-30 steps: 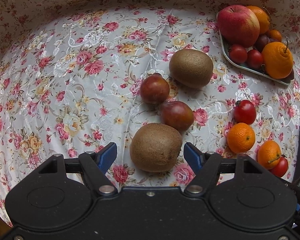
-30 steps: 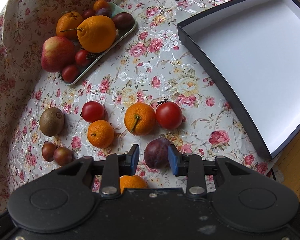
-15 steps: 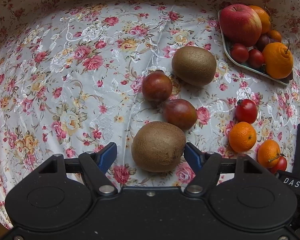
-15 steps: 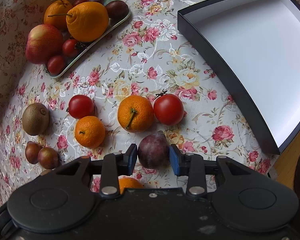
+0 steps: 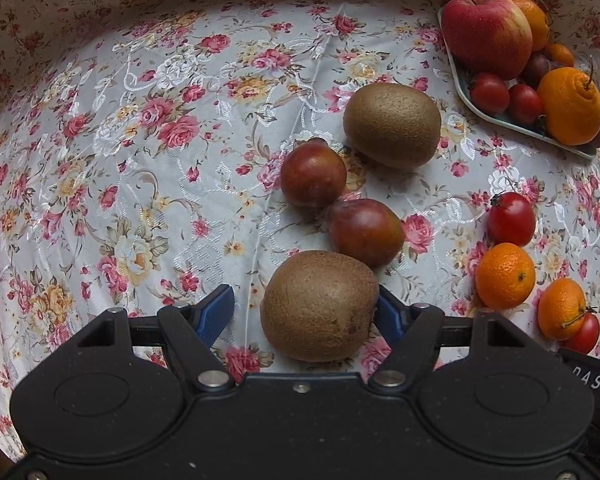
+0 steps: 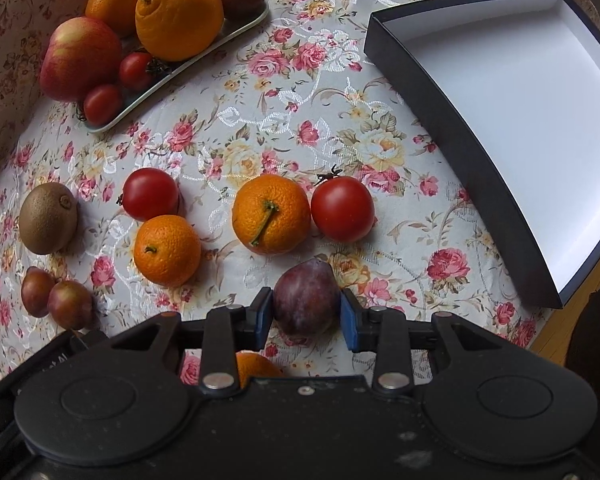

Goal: Organize fruits
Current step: 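Grasp the dark red plum with the right tool while the left tool grasps a brown kiwi, then carry the plum and kiwi over the white box with both tools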

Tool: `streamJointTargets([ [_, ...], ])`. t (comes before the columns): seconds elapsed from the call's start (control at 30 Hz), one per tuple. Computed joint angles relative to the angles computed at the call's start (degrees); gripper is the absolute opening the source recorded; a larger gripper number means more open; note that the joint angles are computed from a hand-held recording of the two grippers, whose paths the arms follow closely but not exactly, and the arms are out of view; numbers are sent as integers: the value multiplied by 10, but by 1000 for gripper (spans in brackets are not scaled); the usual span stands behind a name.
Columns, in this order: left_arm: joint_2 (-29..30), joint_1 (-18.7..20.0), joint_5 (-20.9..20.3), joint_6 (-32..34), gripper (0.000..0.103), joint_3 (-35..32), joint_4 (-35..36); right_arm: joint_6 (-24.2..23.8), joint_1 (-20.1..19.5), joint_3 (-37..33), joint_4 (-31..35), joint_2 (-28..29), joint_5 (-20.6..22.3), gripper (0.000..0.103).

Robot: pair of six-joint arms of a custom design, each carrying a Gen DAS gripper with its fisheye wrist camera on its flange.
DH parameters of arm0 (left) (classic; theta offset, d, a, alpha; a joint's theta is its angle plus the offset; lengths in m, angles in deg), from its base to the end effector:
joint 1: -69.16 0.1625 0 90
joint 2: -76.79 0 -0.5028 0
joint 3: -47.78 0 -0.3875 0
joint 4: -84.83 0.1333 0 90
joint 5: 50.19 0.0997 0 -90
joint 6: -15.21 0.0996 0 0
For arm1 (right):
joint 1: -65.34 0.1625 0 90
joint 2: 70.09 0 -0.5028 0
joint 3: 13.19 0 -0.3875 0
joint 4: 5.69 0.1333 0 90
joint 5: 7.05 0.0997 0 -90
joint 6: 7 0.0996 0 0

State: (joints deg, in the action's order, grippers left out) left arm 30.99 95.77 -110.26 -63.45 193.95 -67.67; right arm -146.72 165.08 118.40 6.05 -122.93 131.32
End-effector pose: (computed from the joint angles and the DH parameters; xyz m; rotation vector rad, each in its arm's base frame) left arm -0.1921 -0.3009 0.0125 -0.0981 2.3458 -0.3302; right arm 0.1052 -0.2651 0.1178 -0.6112 -2.2559 0.4347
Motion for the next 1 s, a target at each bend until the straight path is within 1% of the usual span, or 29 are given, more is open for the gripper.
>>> streamJointTargets([
  [0.13, -4, 0, -2, -2, 74, -1, 10, -4, -4, -1, -2, 0, -1, 36],
  [0.2, -2, 1, -2, -2, 74, -3, 12, -1, 0, -1, 1, 2, 2, 36],
  [0.27, -2, 2, -2, 2, 71, -3, 8, 5, 6, -2, 7, 4, 5, 36],
  [0.37, -3, -4, -8, 14, 61, -4, 0, 7, 6, -3, 9, 5, 5, 36],
  [0.4, -4, -5, -10, 16, 60, -5, 1, 7, 6, -3, 10, 4, 4, 36],
  [0.63, -12, -9, -27, 1, 60, -17, 28, 7, 1, -3, 14, -4, -5, 36],
  [0.73, -18, -11, -28, -11, 60, -20, 45, 1, 0, -2, 16, -13, -16, 36],
  [0.8, -23, -16, -25, -20, 60, -23, 58, -4, 4, -1, 15, -17, -19, 36],
  [1.0, -42, -35, -24, -43, 59, -36, 106, -36, 22, 4, 1, -40, -8, 36],
])
